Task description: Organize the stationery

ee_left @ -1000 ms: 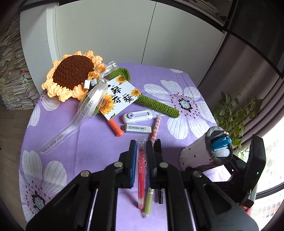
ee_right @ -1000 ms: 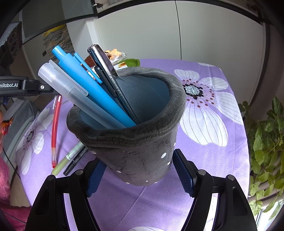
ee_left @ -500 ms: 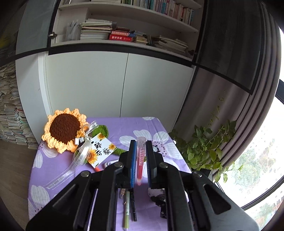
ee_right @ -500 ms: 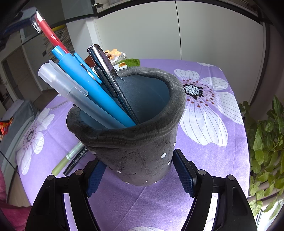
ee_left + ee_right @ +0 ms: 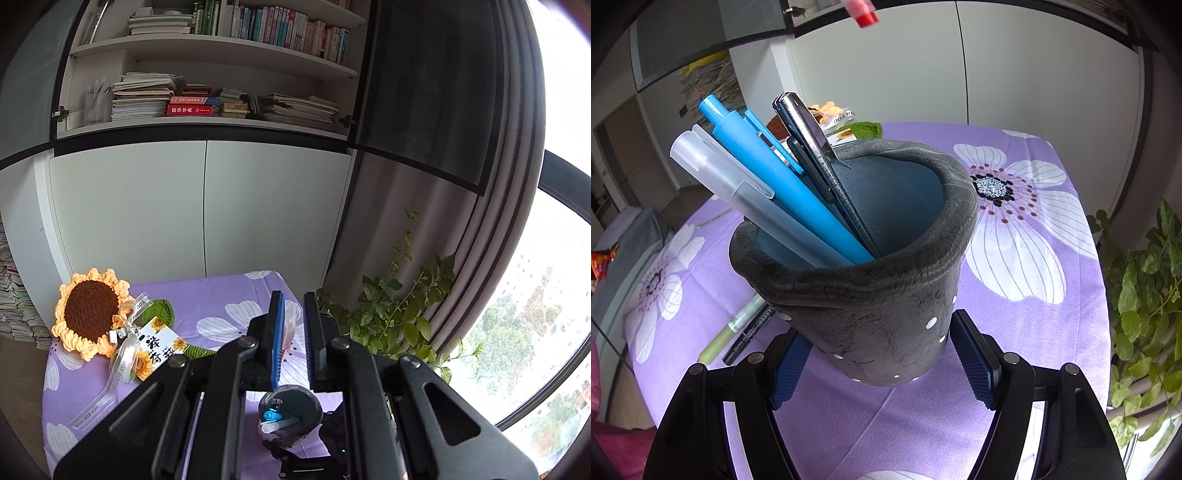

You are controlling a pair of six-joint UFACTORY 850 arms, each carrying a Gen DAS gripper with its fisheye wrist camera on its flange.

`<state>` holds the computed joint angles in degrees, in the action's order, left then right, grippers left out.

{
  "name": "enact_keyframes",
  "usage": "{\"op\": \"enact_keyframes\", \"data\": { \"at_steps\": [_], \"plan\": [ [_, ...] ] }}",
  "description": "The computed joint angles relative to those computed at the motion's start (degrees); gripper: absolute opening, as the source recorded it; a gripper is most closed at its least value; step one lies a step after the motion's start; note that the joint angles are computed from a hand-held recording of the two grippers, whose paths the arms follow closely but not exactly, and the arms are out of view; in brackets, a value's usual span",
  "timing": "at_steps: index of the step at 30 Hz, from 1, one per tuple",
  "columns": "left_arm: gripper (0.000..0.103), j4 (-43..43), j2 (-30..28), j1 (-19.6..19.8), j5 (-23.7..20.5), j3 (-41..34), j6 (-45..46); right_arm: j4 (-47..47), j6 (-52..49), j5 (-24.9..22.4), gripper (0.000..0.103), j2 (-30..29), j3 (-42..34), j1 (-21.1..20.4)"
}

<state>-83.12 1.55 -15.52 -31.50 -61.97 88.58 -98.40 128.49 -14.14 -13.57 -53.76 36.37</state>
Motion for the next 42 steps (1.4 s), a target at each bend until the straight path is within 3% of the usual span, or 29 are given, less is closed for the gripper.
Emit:
{"op": "enact_keyframes", "data": {
  "at_steps": [12, 22, 24, 27, 31, 36, 42],
  "plan": [
    [0.008, 9.34, -4.09, -2.47, 4.41, -1.34, -6.74, -0.83, 0.97, 0.30, 0.075, -0.12, 0.03, -0.03],
    [0.008, 25.15, -11.55, -1.70, 7.32, -6.21, -24.16, -0.36, 0.37, 0.12, 0.075, -0.18, 0.01, 0.03],
    [0.008, 26.59, -12.35, -1.44, 7.70, -6.64, -25.78, 2.49, -2.60, -1.14, 0.075, -0.34, -0.25, 0.53],
    [0.008, 29.17, -13.60, -1.30, 7.97, -7.31, -27.92, 8.29, -8.37, -8.42, 0.074, 0.10, -0.31, 3.18],
    [0.008, 34.22, -16.32, -1.68, 7.05, -9.06, -32.78, 9.73, -11.42, -14.18, 0.074, 2.80, 2.60, 5.00],
    [0.008, 37.54, -18.69, -2.65, 5.79, -10.52, -35.91, 17.69, -16.25, -12.90, 0.073, 4.92, 5.38, 3.96],
    [0.008, 41.86, -20.98, -4.77, 5.42, -12.06, -38.49, 12.34, -10.36, -11.18, 0.073, 7.39, 8.69, 3.79]
  ]
}}
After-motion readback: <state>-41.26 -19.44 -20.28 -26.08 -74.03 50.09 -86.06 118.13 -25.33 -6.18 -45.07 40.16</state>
